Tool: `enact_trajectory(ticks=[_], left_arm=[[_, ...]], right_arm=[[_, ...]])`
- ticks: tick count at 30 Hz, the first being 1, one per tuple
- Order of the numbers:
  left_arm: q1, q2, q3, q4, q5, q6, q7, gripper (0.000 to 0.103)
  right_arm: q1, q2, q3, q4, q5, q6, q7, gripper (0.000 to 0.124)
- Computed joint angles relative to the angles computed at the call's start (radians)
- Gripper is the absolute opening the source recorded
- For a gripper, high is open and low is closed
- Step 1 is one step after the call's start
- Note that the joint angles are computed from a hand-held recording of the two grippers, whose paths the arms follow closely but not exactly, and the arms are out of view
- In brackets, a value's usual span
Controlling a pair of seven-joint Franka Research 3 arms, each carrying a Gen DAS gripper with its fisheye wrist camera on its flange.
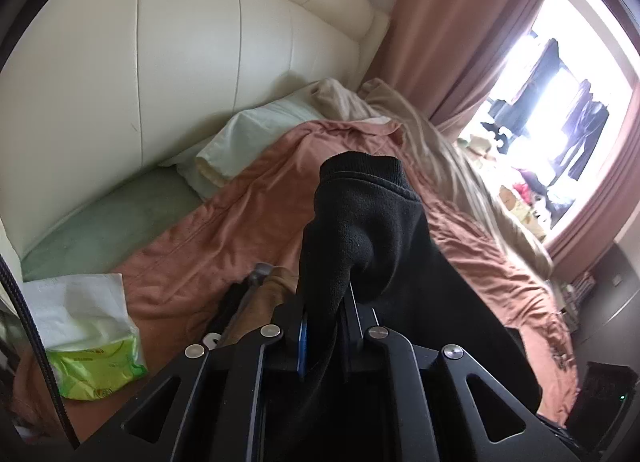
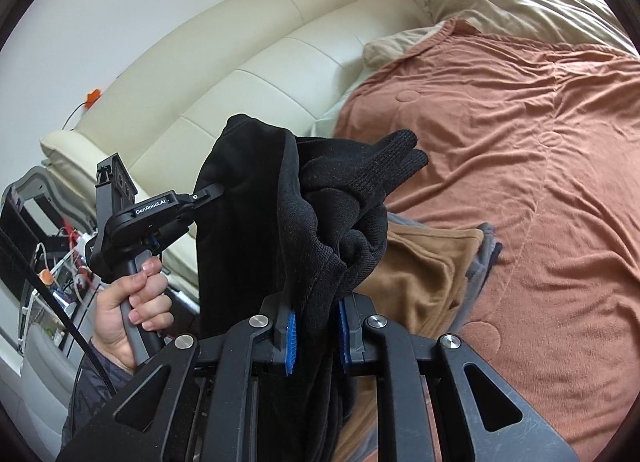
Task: Fold small clothes
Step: 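Lift the folded sweatshirt with both tools and carry it toward the headboard, then lower the sweatshirt onto the folded clothes stack and open both tools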
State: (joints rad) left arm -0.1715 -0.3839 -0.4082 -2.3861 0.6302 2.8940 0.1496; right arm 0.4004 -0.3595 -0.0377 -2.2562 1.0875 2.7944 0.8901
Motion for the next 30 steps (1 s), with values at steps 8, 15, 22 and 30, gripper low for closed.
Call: enact_trajectory(ticks=[8, 15, 22, 30], left_arm=[[-0.072, 0.058, 0.046, -0.013, -0.03, -0.164, 0.024, 0.059], [-0.14, -0.029, 0.063, -0.136, -0.118, -0.116, 0.108, 0.059], [-0.173, -0.118, 0.026, -0.216, -0.168, -0.139, 0.104, 0.059], [-0.225, -0.197, -0.015, -0.283, -0.168, -0.162, 0.107, 0.059]], right_arm=[[-0.153, 0.26, 0.003, 0.174, -0.169, -0.087, 0.227, 0.045], [-0.18, 0.192, 0.006, 0.157, -0.055, -0.133, 0.064, 0.049], [-0.101, 0.107, 0.046, 0.049, -0.078, -0.045, -0.026, 0.049], [0.021, 0.015, 0.05, -0.117, -0.013, 0.095, -0.233, 0.049]])
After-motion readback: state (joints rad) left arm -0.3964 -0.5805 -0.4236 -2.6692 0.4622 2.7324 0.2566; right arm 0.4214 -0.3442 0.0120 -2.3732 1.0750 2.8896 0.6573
